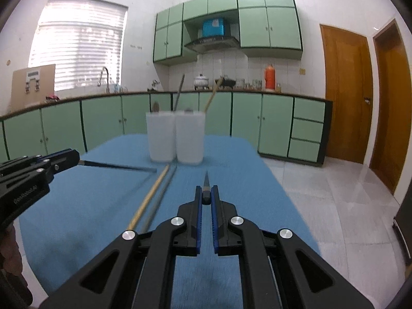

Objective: Organize utensils
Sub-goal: 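Lift both held chopsticks and carry them above the white holder, then lower chopsticks into white holder and open left gripper while right gripper opens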

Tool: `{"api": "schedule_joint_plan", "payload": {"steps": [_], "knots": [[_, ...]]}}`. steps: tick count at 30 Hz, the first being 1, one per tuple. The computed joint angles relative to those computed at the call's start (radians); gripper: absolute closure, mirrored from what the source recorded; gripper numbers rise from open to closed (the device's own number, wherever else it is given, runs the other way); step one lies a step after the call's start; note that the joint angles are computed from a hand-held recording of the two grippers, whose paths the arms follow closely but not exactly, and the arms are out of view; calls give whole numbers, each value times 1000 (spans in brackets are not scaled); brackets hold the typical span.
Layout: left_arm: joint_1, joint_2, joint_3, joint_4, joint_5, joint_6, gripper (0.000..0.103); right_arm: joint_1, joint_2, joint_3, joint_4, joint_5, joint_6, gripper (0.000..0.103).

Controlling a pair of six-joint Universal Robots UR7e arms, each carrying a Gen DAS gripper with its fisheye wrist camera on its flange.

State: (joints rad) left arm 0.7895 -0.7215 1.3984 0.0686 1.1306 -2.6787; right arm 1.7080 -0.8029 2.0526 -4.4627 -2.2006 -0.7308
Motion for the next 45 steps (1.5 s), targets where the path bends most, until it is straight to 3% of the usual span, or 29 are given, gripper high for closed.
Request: {"api": "schedule_joint_plan", "payload": {"steps": [4, 14, 19, 25, 32, 41, 45], "knots": [[-9, -13, -25, -2, 26, 12, 97, 22, -55, -7, 42, 30, -19, 96], [-24, 15, -160, 73, 78, 19, 97, 75, -204, -67, 323, 45, 43, 96], [-21, 43, -247, 119, 93, 8, 97, 92, -222, -115, 408, 34, 40, 96], [-14, 82, -358, 192, 112, 5, 97, 93, -263, -153, 567, 69, 105, 96], [-11, 118, -454, 220, 129, 19, 97, 101, -273, -221, 663, 93, 102, 96], [-4, 255, -743, 308, 167, 28, 97, 105, -243, -361, 725, 138, 89, 96], [-2, 381, -1000, 404, 184, 37, 97, 103, -228, -440, 769, 157, 80, 96]]}}
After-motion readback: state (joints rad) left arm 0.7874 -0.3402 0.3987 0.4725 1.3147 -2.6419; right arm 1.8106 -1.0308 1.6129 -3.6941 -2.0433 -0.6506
